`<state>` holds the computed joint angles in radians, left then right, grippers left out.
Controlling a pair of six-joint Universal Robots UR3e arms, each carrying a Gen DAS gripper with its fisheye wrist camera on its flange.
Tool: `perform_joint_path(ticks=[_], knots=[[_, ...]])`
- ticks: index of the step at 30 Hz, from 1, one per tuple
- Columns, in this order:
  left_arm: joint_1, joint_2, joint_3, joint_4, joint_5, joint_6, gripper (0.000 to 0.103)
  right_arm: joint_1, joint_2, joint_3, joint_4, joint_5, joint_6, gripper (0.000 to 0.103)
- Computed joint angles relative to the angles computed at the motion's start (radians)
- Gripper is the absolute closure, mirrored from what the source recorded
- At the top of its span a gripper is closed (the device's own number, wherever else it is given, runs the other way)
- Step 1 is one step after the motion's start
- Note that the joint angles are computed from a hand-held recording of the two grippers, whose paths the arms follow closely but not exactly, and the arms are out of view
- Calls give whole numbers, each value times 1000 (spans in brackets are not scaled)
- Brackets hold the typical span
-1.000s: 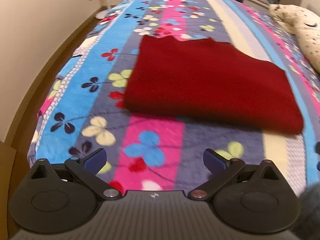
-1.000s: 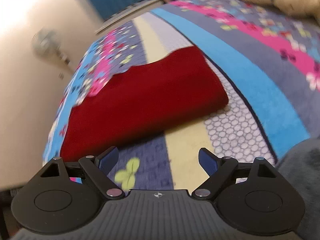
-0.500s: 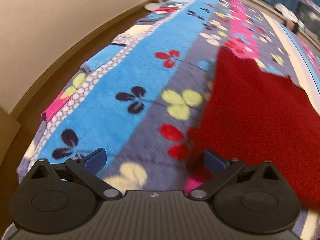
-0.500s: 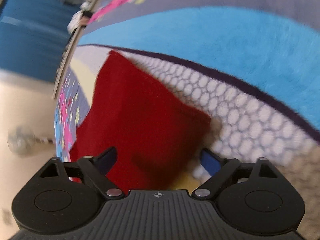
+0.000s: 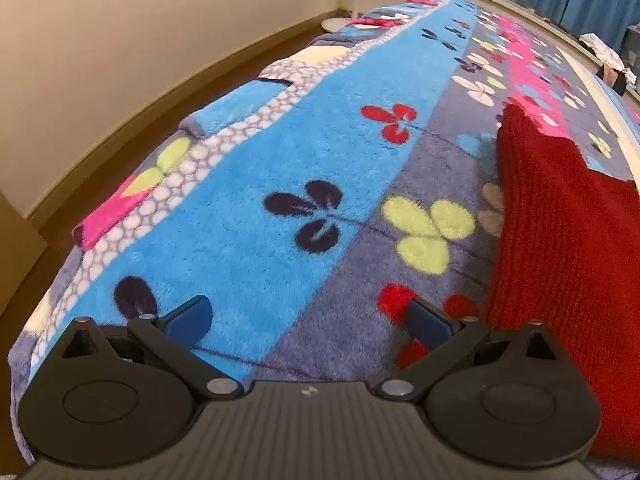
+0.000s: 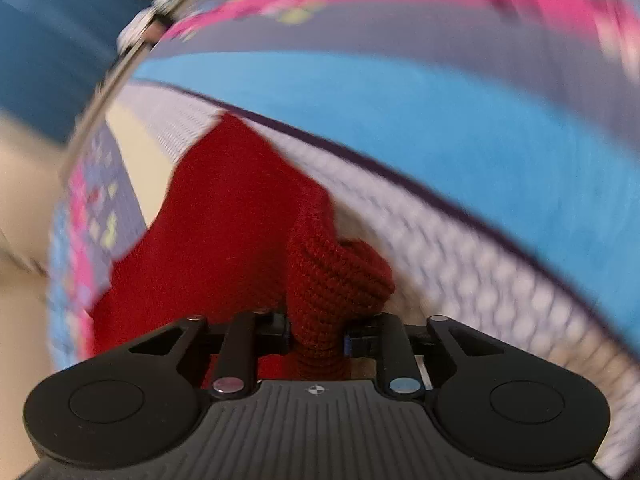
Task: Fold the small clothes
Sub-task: 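Grasp one end of the folded sweater with the right gripper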
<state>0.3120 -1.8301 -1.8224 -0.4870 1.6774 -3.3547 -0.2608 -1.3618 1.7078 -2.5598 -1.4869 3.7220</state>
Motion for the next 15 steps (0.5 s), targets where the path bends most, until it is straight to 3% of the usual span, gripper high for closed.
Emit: perform_joint_path(ticks=[3, 6, 10, 15], knots=[[28, 10, 4, -8, -56, -18, 0, 265, 110, -261, -11, -298, -216, 84], [76, 32, -7, -15, -136, -12, 0, 506, 270, -498, -101, -469, -492, 85], [152, 61, -27, -29, -238, -17, 0, 769, 486, -686, -255, -476, -886, 87], [201, 89, -57, -25, -293, -1, 0, 883, 633, -729, -78, -344, -1076, 87]])
